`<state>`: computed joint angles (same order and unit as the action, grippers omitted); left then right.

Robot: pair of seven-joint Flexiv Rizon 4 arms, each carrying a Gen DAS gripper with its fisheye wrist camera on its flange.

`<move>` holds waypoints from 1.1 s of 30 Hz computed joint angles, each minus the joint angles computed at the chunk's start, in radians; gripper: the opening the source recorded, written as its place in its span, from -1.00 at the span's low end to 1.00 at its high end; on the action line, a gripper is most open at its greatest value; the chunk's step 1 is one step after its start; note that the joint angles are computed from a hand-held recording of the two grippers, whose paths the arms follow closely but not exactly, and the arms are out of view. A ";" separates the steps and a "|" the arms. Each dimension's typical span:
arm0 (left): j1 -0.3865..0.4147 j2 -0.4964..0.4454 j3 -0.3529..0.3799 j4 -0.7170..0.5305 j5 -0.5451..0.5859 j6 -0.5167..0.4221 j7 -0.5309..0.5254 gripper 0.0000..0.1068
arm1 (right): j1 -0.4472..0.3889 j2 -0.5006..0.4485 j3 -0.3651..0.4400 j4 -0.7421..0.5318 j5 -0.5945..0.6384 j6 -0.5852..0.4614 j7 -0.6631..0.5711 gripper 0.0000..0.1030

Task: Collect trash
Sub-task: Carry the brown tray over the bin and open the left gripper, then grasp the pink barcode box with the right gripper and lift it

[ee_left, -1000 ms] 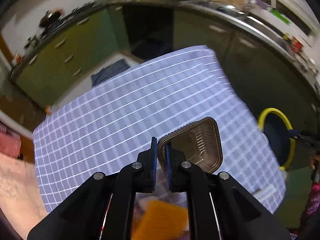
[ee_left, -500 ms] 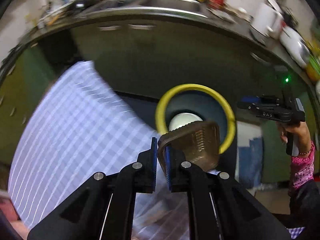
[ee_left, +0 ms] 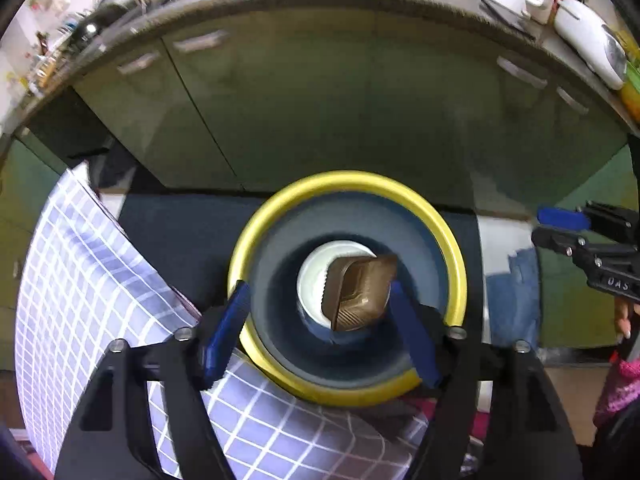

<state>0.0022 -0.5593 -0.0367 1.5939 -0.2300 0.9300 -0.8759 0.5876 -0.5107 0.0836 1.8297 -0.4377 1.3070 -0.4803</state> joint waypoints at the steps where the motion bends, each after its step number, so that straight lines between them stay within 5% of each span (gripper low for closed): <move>1: 0.008 0.009 -0.006 0.007 -0.008 -0.002 0.012 0.33 | -0.001 -0.002 0.002 -0.004 0.002 -0.001 -0.002 -0.30; 6: 0.088 0.140 -0.063 0.152 -0.175 0.052 0.125 0.33 | -0.007 -0.026 0.025 -0.030 0.018 0.006 -0.036 -0.28; 11: 0.151 0.340 -0.077 0.366 -0.500 0.165 0.349 0.44 | -0.025 -0.085 0.099 -0.123 0.068 -0.024 -0.153 -0.24; 19: 0.133 0.521 0.078 0.567 -0.870 0.349 0.581 0.68 | 0.011 -0.218 0.238 -0.392 0.148 -0.164 -0.471 -0.16; 25: 0.159 0.594 0.185 0.671 -1.005 0.417 0.642 0.68 | 0.083 -0.332 0.331 -0.652 0.204 -0.294 -0.716 -0.14; 33: 0.236 0.645 0.258 0.753 -1.251 0.434 0.814 0.72 | 0.229 -0.483 0.435 -1.028 0.243 -0.488 -1.179 0.30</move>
<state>0.2378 0.0862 0.2214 2.3469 -1.4809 1.3645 -0.0620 0.8164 -0.9936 0.5185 0.8013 -0.1945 0.8192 -1.6589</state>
